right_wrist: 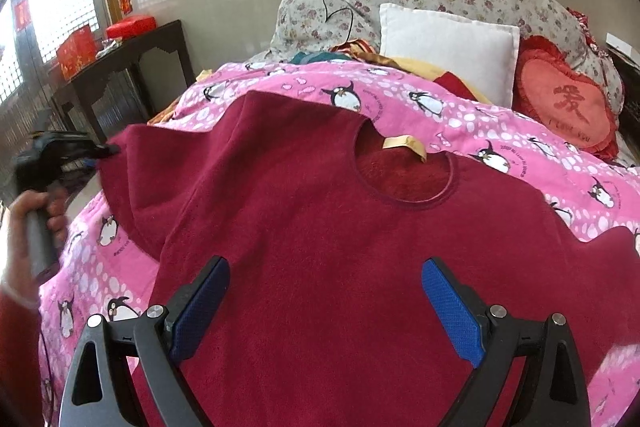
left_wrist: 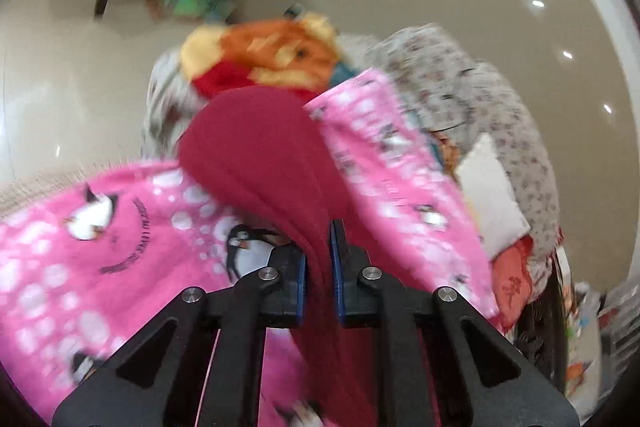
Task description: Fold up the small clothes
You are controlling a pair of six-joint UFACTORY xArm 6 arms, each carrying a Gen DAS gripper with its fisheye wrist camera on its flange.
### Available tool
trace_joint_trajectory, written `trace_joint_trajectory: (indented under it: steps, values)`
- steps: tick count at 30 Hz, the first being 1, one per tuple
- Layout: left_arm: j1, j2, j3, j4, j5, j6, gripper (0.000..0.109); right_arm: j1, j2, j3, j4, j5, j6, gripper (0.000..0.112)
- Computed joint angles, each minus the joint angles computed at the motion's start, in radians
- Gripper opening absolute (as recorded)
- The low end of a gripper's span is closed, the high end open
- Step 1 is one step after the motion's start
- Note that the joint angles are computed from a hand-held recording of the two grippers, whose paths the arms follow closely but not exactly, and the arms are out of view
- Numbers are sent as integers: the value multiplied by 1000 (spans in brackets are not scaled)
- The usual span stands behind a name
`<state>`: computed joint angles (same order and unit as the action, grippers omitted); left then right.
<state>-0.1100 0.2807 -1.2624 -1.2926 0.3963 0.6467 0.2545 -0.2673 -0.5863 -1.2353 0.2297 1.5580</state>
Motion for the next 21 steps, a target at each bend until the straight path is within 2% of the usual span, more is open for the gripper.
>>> trace_joint_trajectory:
  steps: [3, 6, 10, 13, 16, 19, 21]
  values:
    - [-35, -180, 115, -122, -18, 183, 9, -33, -49, 33, -11, -24, 23, 96]
    - [-104, -351, 208, -201, 5, 338, 9, -63, -125, 83, 24, -18, -8, 96]
    - [-295, -506, 308, -251, -5, 511, 9, -123, -276, 181, 97, 4, -78, 96]
    - [-425, -486, 337, -192, 13, 509, 9, -196, -404, 268, 206, 15, -180, 96]
    - [-546, -386, 345, -155, 6, 538, 9, -281, -497, 349, 346, 6, -300, 96]
    - [-582, -303, 350, -45, 76, 496, 10, -359, -572, 430, 540, -17, -464, 96]
    - [-581, -319, 386, -4, 90, 495, 11, -387, -614, 472, 667, -36, -579, 96]
